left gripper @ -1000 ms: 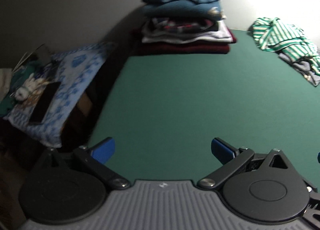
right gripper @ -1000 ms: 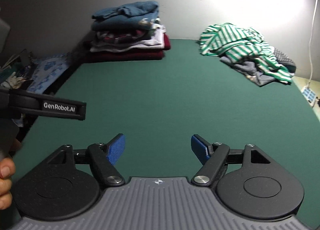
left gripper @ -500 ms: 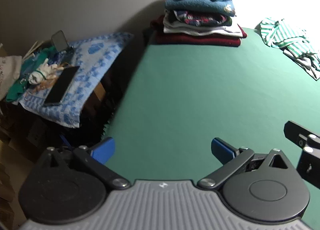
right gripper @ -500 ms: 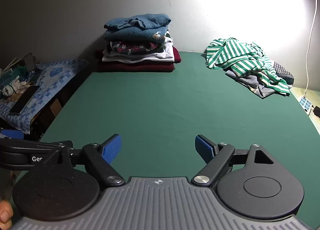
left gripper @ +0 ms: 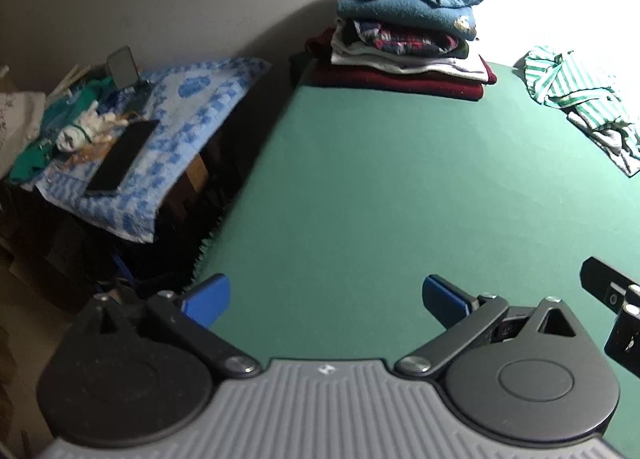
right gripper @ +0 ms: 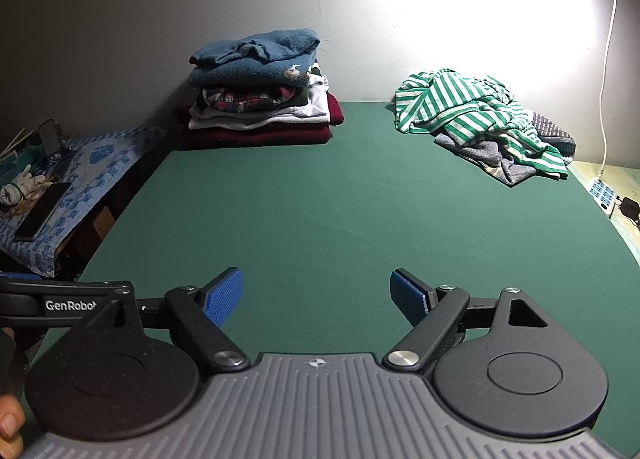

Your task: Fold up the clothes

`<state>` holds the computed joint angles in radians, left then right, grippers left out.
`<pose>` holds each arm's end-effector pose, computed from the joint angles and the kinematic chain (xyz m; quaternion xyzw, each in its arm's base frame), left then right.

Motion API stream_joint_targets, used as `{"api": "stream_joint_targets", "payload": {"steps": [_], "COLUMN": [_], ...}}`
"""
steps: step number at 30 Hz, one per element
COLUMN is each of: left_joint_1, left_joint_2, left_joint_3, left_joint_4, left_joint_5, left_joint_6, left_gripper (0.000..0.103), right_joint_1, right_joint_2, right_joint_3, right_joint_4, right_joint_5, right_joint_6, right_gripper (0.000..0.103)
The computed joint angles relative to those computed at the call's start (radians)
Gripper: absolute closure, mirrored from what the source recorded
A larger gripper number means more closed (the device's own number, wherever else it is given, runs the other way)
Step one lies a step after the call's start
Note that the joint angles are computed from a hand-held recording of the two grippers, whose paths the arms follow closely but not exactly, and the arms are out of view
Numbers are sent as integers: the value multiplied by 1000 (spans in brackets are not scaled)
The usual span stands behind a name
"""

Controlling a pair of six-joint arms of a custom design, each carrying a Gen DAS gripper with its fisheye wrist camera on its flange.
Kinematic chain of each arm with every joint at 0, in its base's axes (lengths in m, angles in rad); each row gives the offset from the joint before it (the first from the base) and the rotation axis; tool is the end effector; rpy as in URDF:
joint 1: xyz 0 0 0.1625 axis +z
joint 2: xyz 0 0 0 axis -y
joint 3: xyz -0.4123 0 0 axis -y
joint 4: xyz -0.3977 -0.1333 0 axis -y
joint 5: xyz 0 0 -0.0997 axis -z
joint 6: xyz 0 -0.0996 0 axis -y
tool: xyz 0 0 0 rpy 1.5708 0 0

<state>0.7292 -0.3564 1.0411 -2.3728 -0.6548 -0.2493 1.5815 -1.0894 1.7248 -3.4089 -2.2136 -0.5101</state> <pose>-0.4555 -0.6917 0.0063 0.2365 0.8640 -0.2739 0.3501 0.0802 -0.6204 0.3562 0.0287 -0.8020 0.4558 0.3850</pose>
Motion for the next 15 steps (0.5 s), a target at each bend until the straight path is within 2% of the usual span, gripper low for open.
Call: {"api": "stream_joint_targets", "payload": {"steps": [5,9,15], "left_joint_1": [4,1,3], "left_joint_2": [-23,-17,-22], "left_joint_3": [37,24,20], "left_joint_4": [-83,-65,-58], "left_joint_5": [-39,-3,9], "left_joint_6": [57,53,45], "left_gripper": [1,1,1], "right_joint_1": [-1,3,9], "right_joint_2": [5,14,28], "right_joint_3": [-4,-10,-23], "right_joint_4": [3,3,-16], "right_joint_5": [8,14,15], "right_joint_6": [13,10,-8], "right_gripper": [20,20,20]}}
